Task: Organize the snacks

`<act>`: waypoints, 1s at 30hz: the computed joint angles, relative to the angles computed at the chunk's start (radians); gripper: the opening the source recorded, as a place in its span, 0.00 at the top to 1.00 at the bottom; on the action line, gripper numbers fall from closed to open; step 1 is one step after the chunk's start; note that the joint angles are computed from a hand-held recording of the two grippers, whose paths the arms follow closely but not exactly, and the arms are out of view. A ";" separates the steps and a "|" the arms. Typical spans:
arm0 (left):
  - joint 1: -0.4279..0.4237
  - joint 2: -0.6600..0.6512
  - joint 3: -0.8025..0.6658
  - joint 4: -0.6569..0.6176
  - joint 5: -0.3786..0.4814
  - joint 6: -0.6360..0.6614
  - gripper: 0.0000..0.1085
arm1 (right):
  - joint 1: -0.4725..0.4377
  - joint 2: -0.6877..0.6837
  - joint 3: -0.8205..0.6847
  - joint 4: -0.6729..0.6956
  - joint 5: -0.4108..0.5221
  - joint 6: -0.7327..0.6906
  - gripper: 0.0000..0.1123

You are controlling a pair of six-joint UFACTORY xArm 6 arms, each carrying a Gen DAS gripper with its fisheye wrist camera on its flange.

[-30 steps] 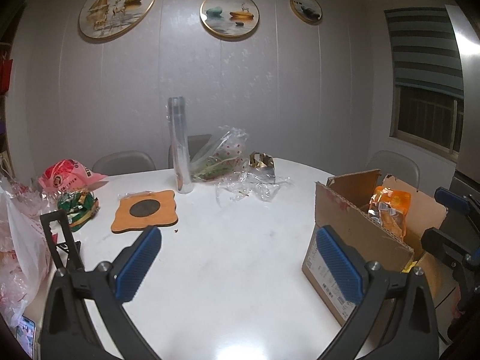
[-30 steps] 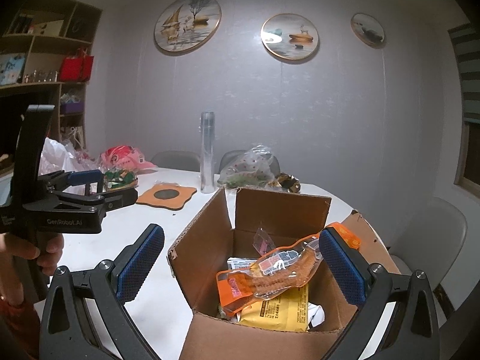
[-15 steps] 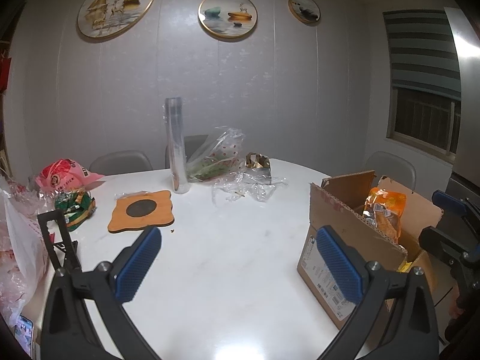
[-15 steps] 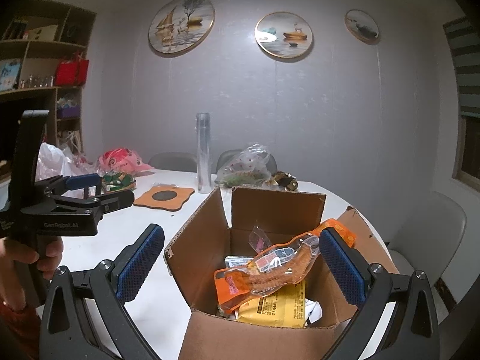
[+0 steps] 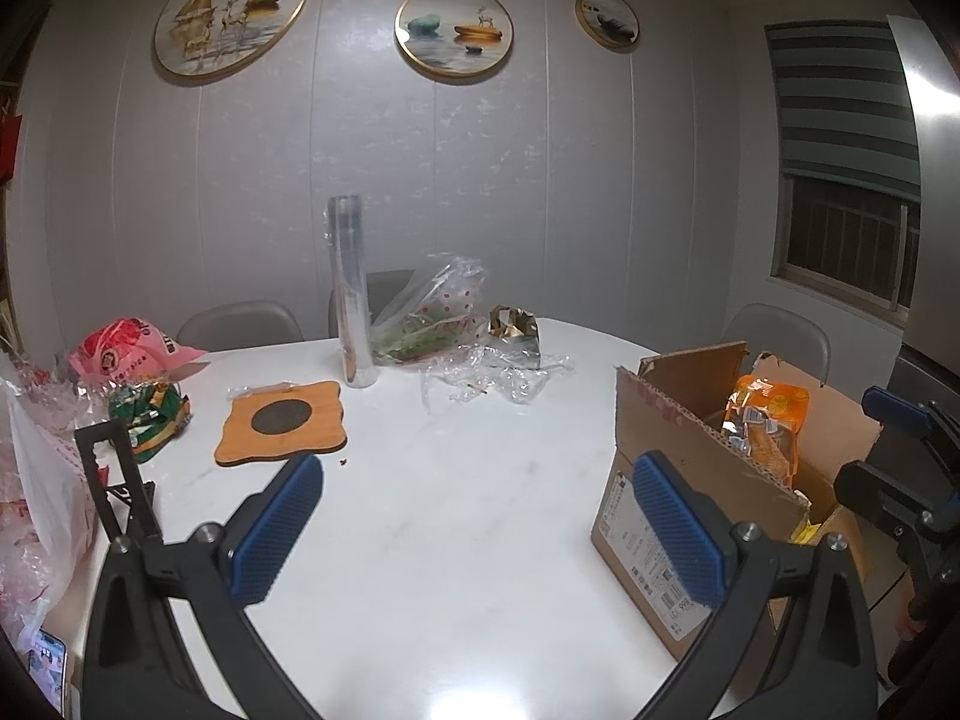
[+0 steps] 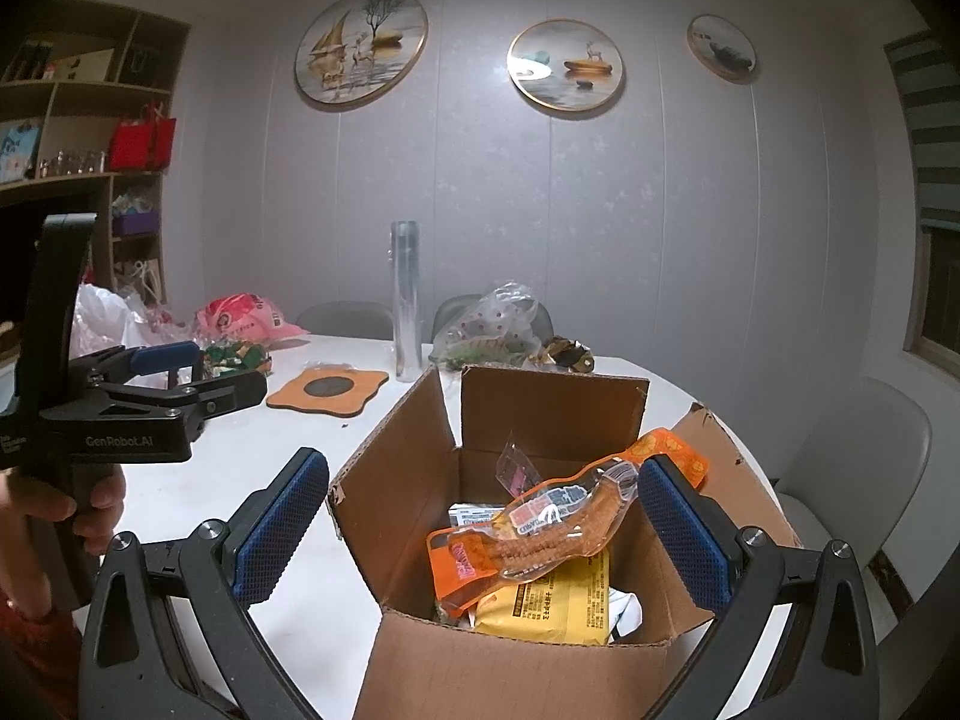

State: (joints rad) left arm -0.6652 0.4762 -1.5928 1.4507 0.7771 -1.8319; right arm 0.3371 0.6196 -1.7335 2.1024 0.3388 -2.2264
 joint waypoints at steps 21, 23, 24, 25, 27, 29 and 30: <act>0.002 -0.004 0.010 -0.005 -0.005 -0.003 0.06 | 0.007 0.010 -0.013 -0.026 -0.011 0.023 0.08; 0.002 -0.003 0.010 -0.007 -0.005 -0.002 0.06 | 0.009 0.010 -0.012 -0.023 -0.013 0.020 0.08; 0.002 -0.003 0.011 -0.007 -0.007 -0.002 0.06 | 0.009 0.009 -0.011 -0.023 -0.013 0.020 0.08; 0.002 -0.004 0.013 -0.006 -0.008 -0.004 0.06 | 0.009 0.009 -0.011 -0.023 -0.013 0.020 0.08; 0.002 -0.002 0.011 -0.007 -0.007 -0.003 0.06 | 0.011 0.007 -0.009 -0.022 -0.015 0.018 0.08; -0.001 0.001 0.006 -0.008 -0.003 0.000 0.06 | 0.012 0.007 -0.008 -0.019 -0.016 0.017 0.08; -0.002 0.005 0.001 -0.012 0.000 0.003 0.06 | 0.012 0.006 -0.008 -0.018 -0.015 0.016 0.08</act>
State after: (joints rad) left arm -0.6676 0.4811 -1.5921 1.4387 0.7775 -1.8287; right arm 0.3491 0.6260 -1.7412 2.0841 0.3242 -2.2102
